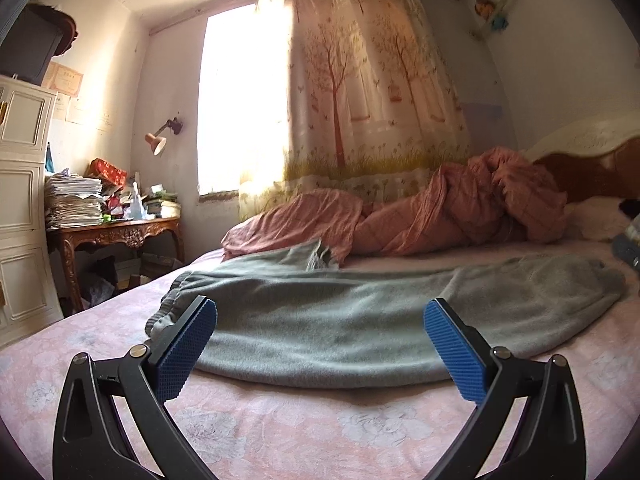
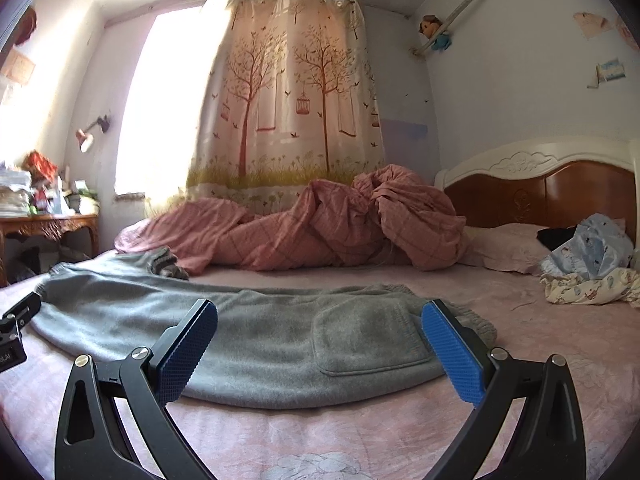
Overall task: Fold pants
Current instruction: 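Grasp the elastic cuff of one grey pant leg with the right gripper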
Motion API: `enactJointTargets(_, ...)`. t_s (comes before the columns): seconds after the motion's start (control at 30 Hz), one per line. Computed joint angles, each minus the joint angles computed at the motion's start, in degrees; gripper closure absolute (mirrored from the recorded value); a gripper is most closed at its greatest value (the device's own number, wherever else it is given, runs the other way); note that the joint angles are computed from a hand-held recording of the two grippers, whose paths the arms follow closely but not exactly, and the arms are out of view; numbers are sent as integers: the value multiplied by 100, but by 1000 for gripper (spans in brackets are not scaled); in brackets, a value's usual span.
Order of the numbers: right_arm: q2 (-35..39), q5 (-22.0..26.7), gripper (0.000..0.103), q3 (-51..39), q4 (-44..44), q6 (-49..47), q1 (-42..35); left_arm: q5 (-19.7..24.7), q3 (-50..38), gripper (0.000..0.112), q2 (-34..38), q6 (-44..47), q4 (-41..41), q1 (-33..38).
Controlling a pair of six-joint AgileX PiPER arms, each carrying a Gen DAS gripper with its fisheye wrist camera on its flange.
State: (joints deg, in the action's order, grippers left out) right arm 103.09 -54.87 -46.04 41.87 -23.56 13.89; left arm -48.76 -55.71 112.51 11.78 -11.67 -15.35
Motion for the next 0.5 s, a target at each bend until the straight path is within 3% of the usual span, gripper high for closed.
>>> enactJointTargets(0.07,-294,667,2,19,-281,-41,-206,-9,80,9,-163,359,-343,-99)
enactJointTargets(0.1,-436,985,5,-2,-352,-175,-293,233,13,9,-243,757,-615,-179)
enactJointTargets(0.17,-644,1157,6,-22,-187,-566,-385,840,-184,9,-347,1217,-880,-234)
enactJointTargets(0.23,-839,1572,6,-151,-111,-767,-612,1866,-648,9,-344,1226,-1016,-156)
enactJointTargets(0.27,-964,2003,7,-250,-337,-633,-868,2439,-975,9,-273,1111,-1059,-100)
enactJointTargets(0.37,-1168,3118,7,-668,-803,173,-1720,3875,-2104,10,190,2140,-2401,-27)
enactJointTargets(0.43,-1164,4033,13,-1069,-1673,1319,-2383,4202,-2562,10,496,3286,-3370,-89)
enactJointTargets(0.5,-884,4730,21,-1543,-2717,2465,-2969,3959,-2796,9,741,4432,-4454,-281)
